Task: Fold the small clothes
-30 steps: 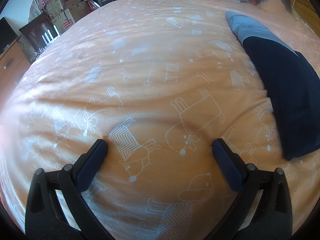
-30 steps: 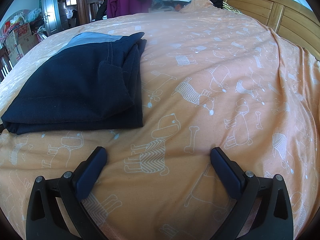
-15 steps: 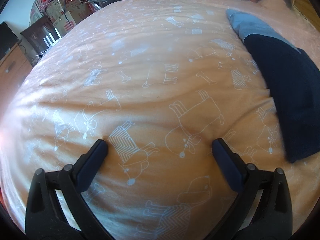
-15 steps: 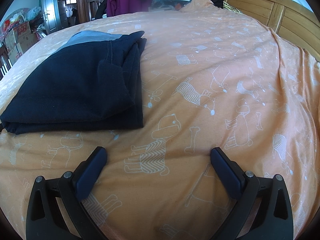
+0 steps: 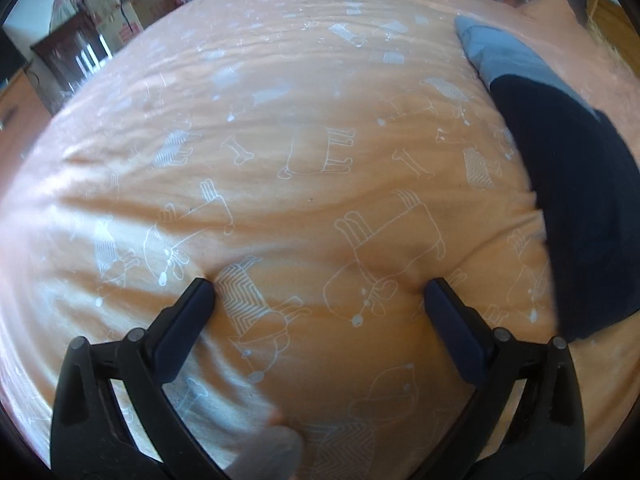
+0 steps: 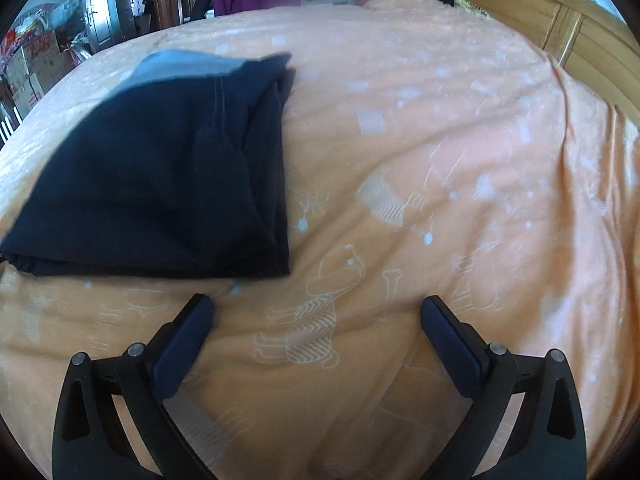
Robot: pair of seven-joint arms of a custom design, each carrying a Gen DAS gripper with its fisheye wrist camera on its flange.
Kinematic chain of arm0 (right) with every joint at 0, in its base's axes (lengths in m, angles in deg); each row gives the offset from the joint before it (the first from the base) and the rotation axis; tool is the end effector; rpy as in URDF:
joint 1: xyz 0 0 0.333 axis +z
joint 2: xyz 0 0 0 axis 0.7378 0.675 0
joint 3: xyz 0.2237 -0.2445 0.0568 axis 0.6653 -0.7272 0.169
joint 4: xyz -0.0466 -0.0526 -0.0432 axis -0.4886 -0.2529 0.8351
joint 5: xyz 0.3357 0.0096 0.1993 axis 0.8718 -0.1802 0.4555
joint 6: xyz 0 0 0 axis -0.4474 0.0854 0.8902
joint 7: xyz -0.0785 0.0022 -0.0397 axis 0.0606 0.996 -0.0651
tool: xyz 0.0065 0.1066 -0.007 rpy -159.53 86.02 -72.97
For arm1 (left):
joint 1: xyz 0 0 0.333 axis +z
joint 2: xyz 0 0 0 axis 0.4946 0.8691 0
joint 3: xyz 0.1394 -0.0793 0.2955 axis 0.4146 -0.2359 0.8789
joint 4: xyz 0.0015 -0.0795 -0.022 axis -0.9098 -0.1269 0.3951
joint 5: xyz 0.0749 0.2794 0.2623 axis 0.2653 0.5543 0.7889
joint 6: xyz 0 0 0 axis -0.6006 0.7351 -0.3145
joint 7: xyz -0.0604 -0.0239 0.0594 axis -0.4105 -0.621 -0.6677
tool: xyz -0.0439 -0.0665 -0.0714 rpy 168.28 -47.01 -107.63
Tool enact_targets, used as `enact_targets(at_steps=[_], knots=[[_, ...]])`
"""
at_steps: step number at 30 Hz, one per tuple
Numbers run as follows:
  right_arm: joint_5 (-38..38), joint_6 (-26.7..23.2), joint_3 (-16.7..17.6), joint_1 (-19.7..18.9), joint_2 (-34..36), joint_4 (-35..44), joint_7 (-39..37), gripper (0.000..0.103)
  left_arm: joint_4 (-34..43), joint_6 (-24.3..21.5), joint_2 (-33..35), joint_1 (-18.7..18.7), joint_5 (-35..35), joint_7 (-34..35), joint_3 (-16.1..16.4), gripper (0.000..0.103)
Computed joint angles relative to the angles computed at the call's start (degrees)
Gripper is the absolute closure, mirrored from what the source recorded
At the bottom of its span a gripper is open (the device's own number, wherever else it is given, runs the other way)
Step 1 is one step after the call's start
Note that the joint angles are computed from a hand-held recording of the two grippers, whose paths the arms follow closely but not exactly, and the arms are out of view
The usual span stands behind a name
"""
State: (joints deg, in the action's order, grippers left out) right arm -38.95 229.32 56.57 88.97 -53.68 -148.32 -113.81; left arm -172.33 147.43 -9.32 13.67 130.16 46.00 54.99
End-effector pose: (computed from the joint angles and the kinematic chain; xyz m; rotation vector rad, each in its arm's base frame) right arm 0.4833 0.4290 0.2804 -1.8422 1.9355 -0.7109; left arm 0.5404 -0.2035 0.2718 -2.0266 1.7195 -0.3558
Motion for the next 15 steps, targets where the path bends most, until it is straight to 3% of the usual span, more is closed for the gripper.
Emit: enact_targets(at_steps=[2,4,6,9,10,12,15], knots=[[-2.86,-4.19,-0.13,2.29,-1.90,0.91,-0.15,0.000,-0.82,0.57,-1.30,0.27,-0.71,0.45,-0.28,0.002],[-5.80,-6.74,0.70,3.40,-3.77,2.34,-0.03,0.000,-1.35,-0.42,-4.08,-2.29,7.56,-7.77,1.40,0.009],[-6.91,-9.59,1.98,3.74,-4.63,4.45,-0.60,0.000,-1.15,-3.85,-7.54,-3.69,13.85,-12.16,0.19,0.008],[-6.49,-10.43,3.72,3.19,-5.82,7.28,-1.30,0.000,-0.99,-3.76,-13.51,-3.85,20.07,-15.52,-2.87,0.005],[-6.17,-10.08,4.12,2.96,-6.38,7.57,-1.05,0.000,-0.89,-3.67,-14.70,-3.56,20.46,-15.75,-3.91,0.000],[-5.11,-8.54,4.75,2.21,-7.67,7.59,-0.27,0.000,-0.45,-2.96,-17.50,-3.28,19.48,-14.63,-6.44,0.000],[-4.27,-10.83,5.31,2.18,-9.18,7.85,0.85,0.000,0.98,-0.88,-17.84,-1.86,14.46,-10.08,-9.32,0.000]])
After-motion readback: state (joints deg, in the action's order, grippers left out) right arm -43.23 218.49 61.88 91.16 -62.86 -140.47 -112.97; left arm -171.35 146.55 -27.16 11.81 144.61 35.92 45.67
